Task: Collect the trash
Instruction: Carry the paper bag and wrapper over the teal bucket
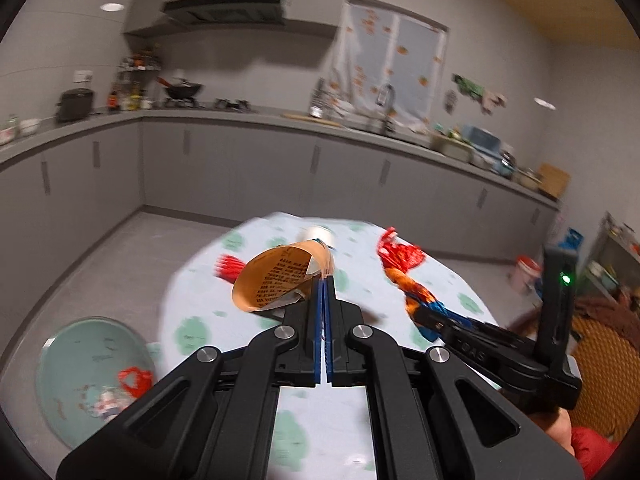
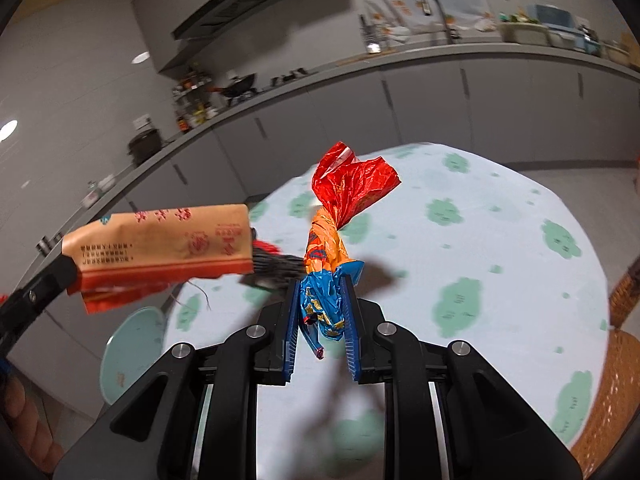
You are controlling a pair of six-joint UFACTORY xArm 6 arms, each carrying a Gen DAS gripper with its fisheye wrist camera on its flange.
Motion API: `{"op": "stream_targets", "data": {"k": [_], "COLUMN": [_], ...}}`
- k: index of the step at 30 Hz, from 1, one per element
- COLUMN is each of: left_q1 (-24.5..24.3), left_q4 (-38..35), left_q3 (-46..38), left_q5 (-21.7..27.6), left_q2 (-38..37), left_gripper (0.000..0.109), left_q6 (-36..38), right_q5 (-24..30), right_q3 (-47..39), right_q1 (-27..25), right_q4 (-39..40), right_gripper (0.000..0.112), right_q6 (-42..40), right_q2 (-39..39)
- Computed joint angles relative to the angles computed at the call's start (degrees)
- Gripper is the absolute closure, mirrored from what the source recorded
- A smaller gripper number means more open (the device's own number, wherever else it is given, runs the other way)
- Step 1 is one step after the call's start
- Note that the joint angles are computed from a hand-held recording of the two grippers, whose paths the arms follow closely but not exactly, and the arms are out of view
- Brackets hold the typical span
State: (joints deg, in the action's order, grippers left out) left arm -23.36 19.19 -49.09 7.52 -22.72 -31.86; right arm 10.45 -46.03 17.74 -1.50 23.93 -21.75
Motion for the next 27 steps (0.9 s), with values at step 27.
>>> {"op": "stream_targets", "data": {"k": [27], "left_q1": [22.44], "left_q4": [11.67], "left_q3": [14.64], "left_q5": [8.45], "left_q2": [-16.30], "left_gripper": [0.107], "left_q6": [-14.33], "right_q5": [5.86], "right_q3": [-24.76], "right_q1": [23.55], "right_q4": [11.17], "right_gripper": [0.091], "right_q6": [-16.38], "right_q2": [25.80]}}
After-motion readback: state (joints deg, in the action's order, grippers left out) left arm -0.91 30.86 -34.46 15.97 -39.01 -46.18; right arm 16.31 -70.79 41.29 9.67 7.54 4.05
